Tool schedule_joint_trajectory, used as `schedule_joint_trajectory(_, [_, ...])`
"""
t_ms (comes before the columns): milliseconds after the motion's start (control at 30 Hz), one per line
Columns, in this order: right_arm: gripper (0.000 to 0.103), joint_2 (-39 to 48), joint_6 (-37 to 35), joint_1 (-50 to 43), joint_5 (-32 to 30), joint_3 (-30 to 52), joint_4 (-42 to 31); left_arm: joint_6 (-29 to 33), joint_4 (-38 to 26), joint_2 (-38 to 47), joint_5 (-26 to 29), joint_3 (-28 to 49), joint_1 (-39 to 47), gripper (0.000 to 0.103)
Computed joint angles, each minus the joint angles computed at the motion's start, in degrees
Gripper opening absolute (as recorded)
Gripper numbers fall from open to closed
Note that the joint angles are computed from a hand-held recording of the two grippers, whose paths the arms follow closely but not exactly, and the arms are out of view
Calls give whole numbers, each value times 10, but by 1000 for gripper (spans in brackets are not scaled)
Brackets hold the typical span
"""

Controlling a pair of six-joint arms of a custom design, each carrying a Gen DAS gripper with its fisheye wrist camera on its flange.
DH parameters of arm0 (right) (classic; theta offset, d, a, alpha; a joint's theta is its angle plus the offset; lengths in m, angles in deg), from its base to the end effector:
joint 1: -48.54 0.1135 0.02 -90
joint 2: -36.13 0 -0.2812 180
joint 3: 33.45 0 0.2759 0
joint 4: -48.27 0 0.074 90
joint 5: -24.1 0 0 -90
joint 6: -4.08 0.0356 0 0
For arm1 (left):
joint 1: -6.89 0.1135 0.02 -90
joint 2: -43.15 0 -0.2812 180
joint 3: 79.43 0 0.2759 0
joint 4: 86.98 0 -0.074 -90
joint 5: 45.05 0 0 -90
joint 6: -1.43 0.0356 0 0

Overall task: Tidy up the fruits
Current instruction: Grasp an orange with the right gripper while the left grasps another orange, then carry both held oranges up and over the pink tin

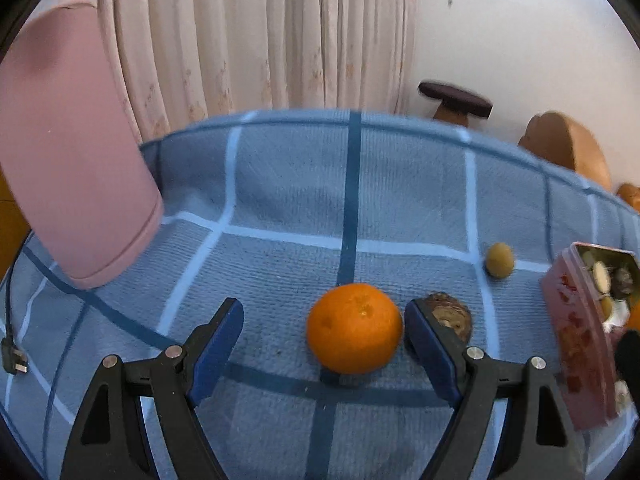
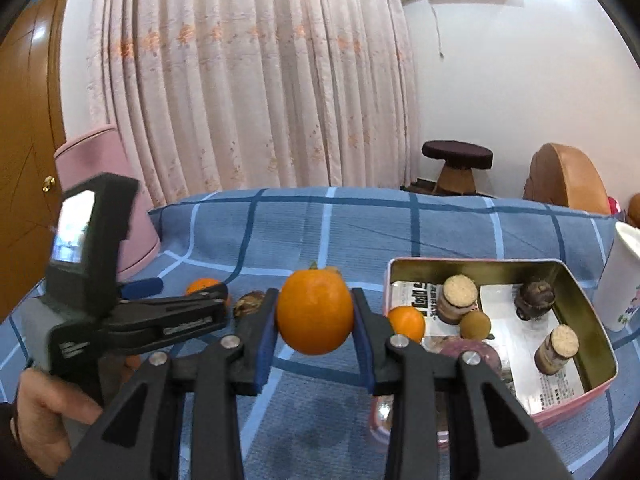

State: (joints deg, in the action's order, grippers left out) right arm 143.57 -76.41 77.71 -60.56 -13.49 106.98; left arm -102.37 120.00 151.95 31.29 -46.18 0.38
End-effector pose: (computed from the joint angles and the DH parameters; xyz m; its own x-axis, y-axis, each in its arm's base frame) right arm 0.1870 0.1006 0.0535 -0.4829 -0.0812 -0.8719 -0.3389 0.9354 0.1006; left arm 0.2507 -0.0201 0.0311 -0.7127 -0.1520 -0.6848 -0.2215 0.9751 0.0141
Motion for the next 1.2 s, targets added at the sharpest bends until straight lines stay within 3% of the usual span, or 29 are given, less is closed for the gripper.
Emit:
schedule_joint_trajectory(67, [37,-12,4,-16,-16,3,-19,-12,-46,25,-3,34,1,84])
schedule_joint_trajectory(100, [37,-19,7,-24,-25,3,-29,-22,-41,26,24,35,16,84])
schedule_joint_trajectory(233, [37,-23,11,-42,-44,18,-64,-19,-42,30,23,38,19,83])
schedule_joint_trajectory(267, [37,-19,13,-44,-46,23,-70,-18,-40,26,27,35,17,78])
schedule_joint_trajectory(367, [37,-11,15,-50,-54,31,-76,-1,-15,17,40,16,6,50])
schedule_joint_trajectory(467, [37,-9,14,-46,-44,28,-65,-12,-17,8,16,8,-8,50])
schedule_joint_trajectory(567, [37,-1,8,-38,-27,19,-36,-30,32,-14,13,-28,3,50])
schedule_joint_trajectory(833, [37,31,-8,-3,45,-5,58,-57,142,-51,-121,-107,-52,50])
schedule_joint_trajectory(1200, [37,43,-20,28,80,-10,76,-86,175,-62,-214,-144,-137,50])
